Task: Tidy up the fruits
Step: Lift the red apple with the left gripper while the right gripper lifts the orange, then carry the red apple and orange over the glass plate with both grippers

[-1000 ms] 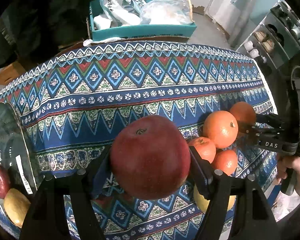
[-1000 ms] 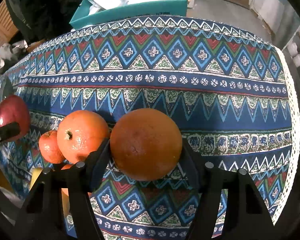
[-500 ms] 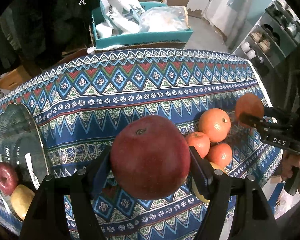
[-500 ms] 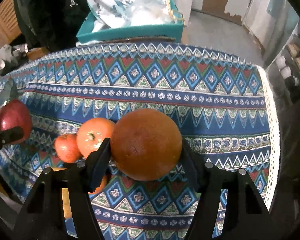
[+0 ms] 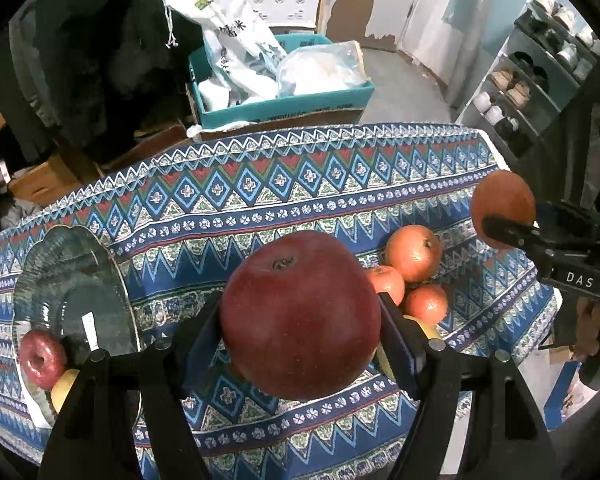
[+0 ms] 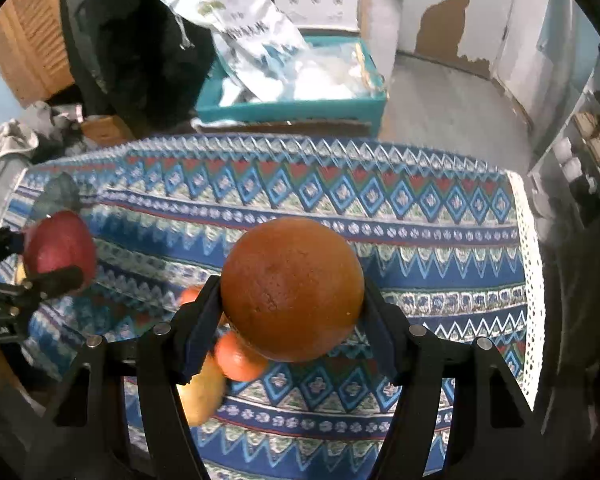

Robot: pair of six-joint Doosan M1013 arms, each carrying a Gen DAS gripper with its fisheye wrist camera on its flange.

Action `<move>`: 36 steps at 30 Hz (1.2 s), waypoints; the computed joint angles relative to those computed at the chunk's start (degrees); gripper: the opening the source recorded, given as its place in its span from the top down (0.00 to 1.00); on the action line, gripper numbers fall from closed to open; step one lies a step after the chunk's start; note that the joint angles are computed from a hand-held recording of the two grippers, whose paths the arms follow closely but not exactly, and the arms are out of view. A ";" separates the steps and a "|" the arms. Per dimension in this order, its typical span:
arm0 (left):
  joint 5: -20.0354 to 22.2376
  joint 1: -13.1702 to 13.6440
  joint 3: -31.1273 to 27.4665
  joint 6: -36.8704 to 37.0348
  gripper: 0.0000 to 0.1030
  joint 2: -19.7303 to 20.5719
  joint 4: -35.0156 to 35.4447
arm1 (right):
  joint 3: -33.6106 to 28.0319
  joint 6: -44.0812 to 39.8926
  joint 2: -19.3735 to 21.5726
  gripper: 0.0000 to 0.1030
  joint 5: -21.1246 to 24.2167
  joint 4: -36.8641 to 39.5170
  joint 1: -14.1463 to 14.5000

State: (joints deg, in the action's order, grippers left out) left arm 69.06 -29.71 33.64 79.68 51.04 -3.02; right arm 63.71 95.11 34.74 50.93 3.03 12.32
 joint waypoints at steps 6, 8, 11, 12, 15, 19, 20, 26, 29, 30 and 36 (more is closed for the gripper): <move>-2.09 -0.11 2.52 0.86 0.27 -2.05 0.91 | -0.03 -1.16 -1.13 0.35 -1.65 1.43 0.78; -2.85 -0.08 3.44 1.14 0.27 -2.78 0.92 | -0.23 -1.74 -1.29 0.35 -1.88 2.07 0.98; -3.68 -0.08 4.35 1.35 0.27 -3.58 1.15 | -0.67 -2.93 -1.43 0.35 -2.40 3.10 1.47; -4.09 -0.11 4.76 1.46 0.27 -3.93 1.35 | -0.92 -3.25 -1.42 0.35 -2.48 3.22 1.62; -5.26 -0.17 5.82 1.76 0.27 -4.81 2.19 | -1.44 -4.20 -1.43 0.35 -2.96 3.97 1.94; -6.31 -0.09 7.14 1.88 0.27 -5.89 2.38 | -2.16 -4.89 -1.46 0.35 -3.23 4.42 2.46; -6.48 -0.04 7.34 1.96 0.27 -6.07 2.41 | -2.41 -5.05 -1.40 0.35 -3.17 4.53 2.57; -7.86 0.36 8.98 1.52 0.27 -7.31 2.78 | -3.93 -6.23 -0.95 0.35 -3.24 5.33 3.35; -8.53 0.68 9.84 1.27 0.27 -7.96 2.65 | -4.72 -6.71 -0.65 0.35 -3.06 5.64 3.72; -8.89 0.72 10.24 1.08 0.27 -8.22 2.84 | -5.03 -6.84 -0.53 0.35 -3.01 5.74 3.84; -10.45 1.40 11.97 0.46 0.27 -9.36 3.02 | -7.15 -7.83 0.36 0.35 -2.38 6.45 4.53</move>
State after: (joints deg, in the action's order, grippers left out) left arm 58.61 -28.31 45.61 80.14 41.68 -0.01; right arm 56.56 87.28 35.11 48.55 9.48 16.85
